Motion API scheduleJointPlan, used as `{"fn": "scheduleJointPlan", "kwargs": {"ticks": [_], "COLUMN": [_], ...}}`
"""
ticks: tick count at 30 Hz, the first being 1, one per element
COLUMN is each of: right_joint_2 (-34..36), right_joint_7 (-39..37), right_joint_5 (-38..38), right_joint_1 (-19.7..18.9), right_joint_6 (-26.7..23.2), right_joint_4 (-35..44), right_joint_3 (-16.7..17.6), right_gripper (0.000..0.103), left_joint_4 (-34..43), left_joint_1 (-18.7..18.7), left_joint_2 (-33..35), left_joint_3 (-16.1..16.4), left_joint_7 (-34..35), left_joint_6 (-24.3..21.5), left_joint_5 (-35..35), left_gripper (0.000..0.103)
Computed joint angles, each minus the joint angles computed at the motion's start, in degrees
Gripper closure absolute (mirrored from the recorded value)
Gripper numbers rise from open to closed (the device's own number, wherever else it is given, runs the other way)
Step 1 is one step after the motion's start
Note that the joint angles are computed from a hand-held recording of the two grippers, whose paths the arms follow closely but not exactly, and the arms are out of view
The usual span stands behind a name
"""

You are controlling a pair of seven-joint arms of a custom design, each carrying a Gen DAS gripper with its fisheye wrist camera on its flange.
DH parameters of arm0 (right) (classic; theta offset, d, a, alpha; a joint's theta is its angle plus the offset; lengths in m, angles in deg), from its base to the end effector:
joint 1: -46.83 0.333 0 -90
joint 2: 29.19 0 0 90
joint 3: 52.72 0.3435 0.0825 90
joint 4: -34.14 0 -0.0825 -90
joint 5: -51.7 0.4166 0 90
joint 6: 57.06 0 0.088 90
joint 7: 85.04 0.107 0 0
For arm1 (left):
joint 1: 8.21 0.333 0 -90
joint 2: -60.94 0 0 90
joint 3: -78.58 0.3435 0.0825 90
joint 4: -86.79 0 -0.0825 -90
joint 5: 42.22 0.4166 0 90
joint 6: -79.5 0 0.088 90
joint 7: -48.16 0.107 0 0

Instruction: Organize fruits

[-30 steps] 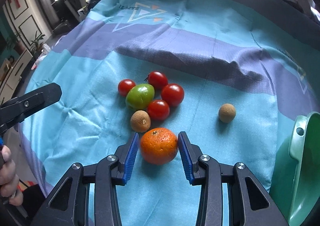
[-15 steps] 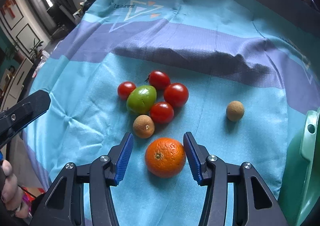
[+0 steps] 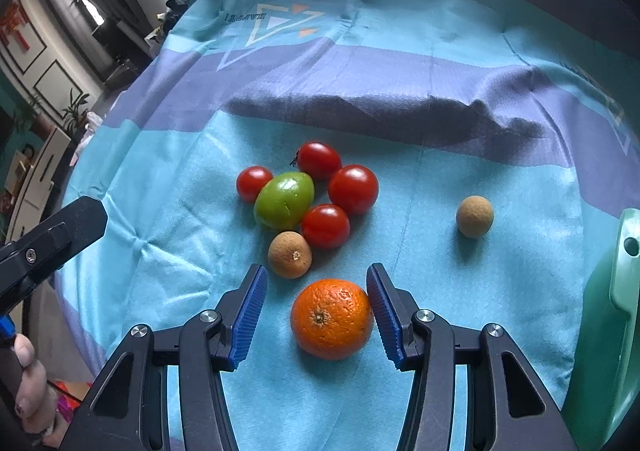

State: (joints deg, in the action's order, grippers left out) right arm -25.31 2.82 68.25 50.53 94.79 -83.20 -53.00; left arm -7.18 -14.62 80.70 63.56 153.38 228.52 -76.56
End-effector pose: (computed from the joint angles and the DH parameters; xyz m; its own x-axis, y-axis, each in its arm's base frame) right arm 0.6336 0.0302 0.4766 -0.0582 -0.9726 -0.2253 -0.8578 0.1641 -0.4871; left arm 0.7009 -0.2349 0.5029 -0.2964 -0.8358 0.4622 -0.8381 -0.0045 -0.5455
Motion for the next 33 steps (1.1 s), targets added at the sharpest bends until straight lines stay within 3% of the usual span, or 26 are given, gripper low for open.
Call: {"fn": "scheduleJointPlan", "kwargs": {"ticks": [6, 10, 18, 23, 25, 30, 33], "right_joint_2": [-1.31, -3.68, -6.50, -8.40, -8.86, -9.76, -9.63], "right_joint_7": [-5.78, -9.37, -6.68, -10.93, -10.76, -13.02, -13.01], "right_joint_5": [7.78, 12.81, 9.61, 16.15, 16.84, 23.86, 25.16], "right_joint_1": [-0.43, -0.16, 1.07, 2.86, 3.38, 4.49, 4.19], "right_joint_6": [0.23, 0.84, 6.15, 9.07, 9.66, 7.35, 6.42], "right_joint_4": [-0.97, -3.14, -6.66, -8.44, -8.68, -8.75, -8.78], "right_joint_3": [0.29, -0.34, -1.88, -2.99, -3.25, -4.84, -5.03], "right_gripper": [0.051, 0.051, 0.051, 0.051, 0.057, 0.064, 0.066], "left_joint_4": [-0.37, -1.41, -3.32, -3.30, -3.55, -3.80, -3.80], "left_joint_1": [-0.71, -1.51, -1.84, -1.97, -2.51, -3.40, -3.00], "left_joint_2": [-0.26, -0.69, -1.39, -1.32, -1.46, -1.54, -1.43], "left_joint_3": [0.34, 0.85, 0.77, 0.66, 1.13, 1.58, 0.22], "left_joint_7": [-0.39, -0.51, -2.67, -2.55, -3.62, -4.34, -1.89], "left_joint_6": [0.23, 2.85, 7.66, 6.25, 5.72, 3.68, 1.93], "left_joint_5": [1.65, 3.40, 4.95, 5.99, 7.20, 10.43, 9.16], "left_gripper": [0.033, 0.033, 0.035, 0.038, 0.043, 0.054, 0.057]}}
